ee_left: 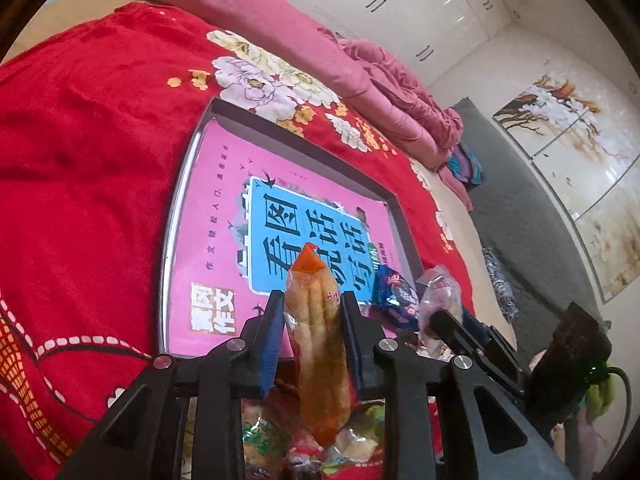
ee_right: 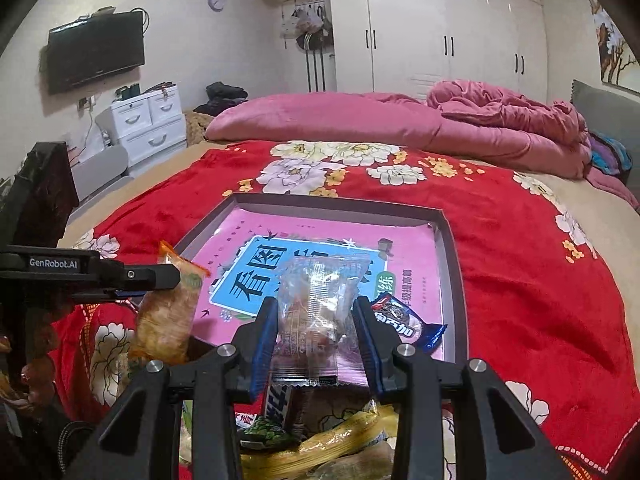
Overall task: Organize snacks
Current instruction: 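Lift the pastry packet with the left gripper while the right gripper carries the clear bag over the tray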
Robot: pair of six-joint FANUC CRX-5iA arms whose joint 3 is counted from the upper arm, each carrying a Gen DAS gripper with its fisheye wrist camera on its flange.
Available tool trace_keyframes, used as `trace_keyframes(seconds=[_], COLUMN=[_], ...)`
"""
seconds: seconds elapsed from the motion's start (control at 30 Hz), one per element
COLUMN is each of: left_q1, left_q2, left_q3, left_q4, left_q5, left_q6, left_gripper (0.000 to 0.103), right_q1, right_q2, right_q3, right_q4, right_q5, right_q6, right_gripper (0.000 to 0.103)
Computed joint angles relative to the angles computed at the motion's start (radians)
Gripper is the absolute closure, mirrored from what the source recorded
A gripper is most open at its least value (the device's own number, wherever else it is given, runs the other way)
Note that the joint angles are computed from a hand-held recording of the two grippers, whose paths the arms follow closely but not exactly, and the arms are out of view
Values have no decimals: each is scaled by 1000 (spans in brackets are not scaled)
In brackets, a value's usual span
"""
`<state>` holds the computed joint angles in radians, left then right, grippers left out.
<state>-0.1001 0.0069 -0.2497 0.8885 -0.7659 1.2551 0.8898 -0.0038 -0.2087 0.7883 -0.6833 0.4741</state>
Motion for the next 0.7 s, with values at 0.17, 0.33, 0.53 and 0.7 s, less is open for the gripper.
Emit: trace_keyframes(seconds=[0.17,0.33,0.53,0.7], left_q1=[-4,-5,-9,-20], left_q2=[13,26,44,57], left_q3=[11,13,31,61], left_q4=[-19,-14,-40,-101], left_q5=[7,15,24,31], left_q6=[21,36,74,114], left_gripper=[74,74,74,74], right_q1=[-6,-17,-32,-37], right_q2=[8,17,26,34], right_q3=[9,24,34,38], right_q4=[-22,-56,-81,-85], right_q5=[-14,-33,-49,-73], right_q6=[2,-21,-41,-59], right_gripper=[64,64,64,64])
